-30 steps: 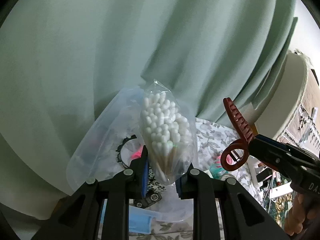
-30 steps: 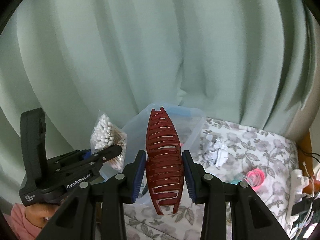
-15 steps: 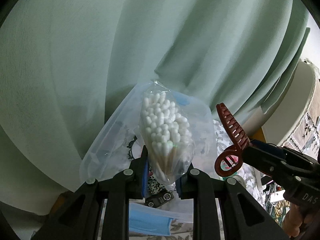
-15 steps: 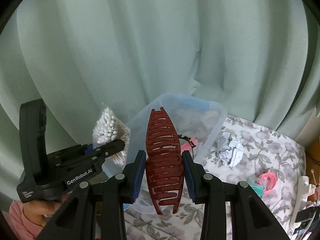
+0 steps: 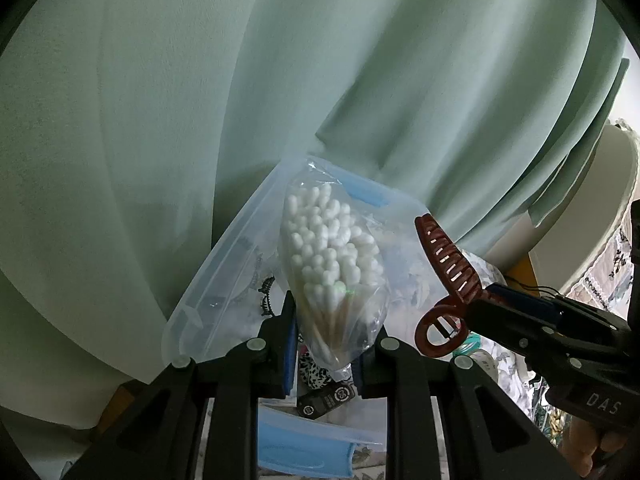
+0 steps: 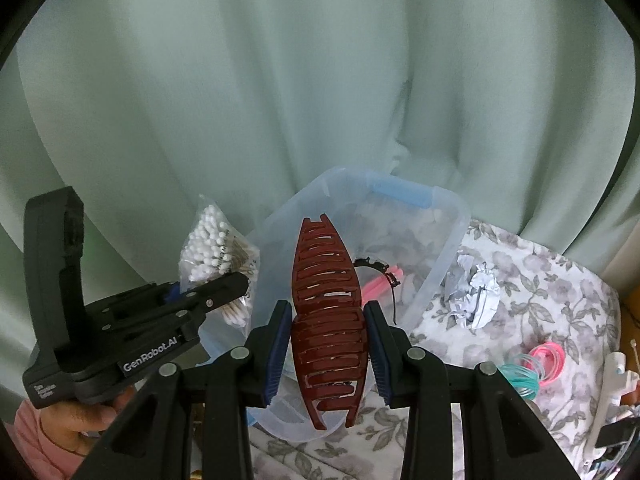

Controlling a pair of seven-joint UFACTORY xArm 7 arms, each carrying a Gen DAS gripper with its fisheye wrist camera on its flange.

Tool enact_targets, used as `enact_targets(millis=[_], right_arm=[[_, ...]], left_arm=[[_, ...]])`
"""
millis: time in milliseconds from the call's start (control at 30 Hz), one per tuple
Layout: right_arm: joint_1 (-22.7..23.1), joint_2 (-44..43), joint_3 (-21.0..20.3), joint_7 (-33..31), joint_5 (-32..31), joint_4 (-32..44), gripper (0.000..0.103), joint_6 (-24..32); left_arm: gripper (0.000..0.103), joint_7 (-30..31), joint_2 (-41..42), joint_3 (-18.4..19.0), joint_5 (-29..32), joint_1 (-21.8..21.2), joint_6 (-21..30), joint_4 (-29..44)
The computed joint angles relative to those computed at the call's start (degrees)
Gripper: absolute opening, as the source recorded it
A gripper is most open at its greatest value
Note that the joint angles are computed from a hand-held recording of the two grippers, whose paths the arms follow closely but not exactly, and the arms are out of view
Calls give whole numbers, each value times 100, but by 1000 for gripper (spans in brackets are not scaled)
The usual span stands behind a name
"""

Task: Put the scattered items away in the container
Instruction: 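Carry the cotton swab bag and red claw clip with both tools over the clear box, then open both tools to drop the swab bag and claw clip into the box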

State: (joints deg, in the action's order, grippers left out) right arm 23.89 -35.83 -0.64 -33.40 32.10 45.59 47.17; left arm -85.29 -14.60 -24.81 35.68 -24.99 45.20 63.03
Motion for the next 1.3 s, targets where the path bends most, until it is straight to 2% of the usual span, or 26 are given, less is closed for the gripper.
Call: enact_targets(millis=[167,267,433,500,767,1300], right_arm=[[-26,46,43,55,-57,25,40,-18],[-39,70,64,94,-101,38,40,-27],[-55,109,78,126,-156,51,40,-59],[-53,82,87,125,-169,33,40,-104],[-83,62,91,231,-306,43,49,-55],[-138,-112,-34,211,-290,-54,50,35]], left_arm=[[23,-28,11,0,8,12,83,17],[28,-32,46,7,24,7,126,35],[50,-94,15,4,107,9,87,4],[54,-88,32,-11,138,5,134,35],[57,-83,42,-3,127,-40,217,53],[57,-95,189,-37,244,-166,517,271]])
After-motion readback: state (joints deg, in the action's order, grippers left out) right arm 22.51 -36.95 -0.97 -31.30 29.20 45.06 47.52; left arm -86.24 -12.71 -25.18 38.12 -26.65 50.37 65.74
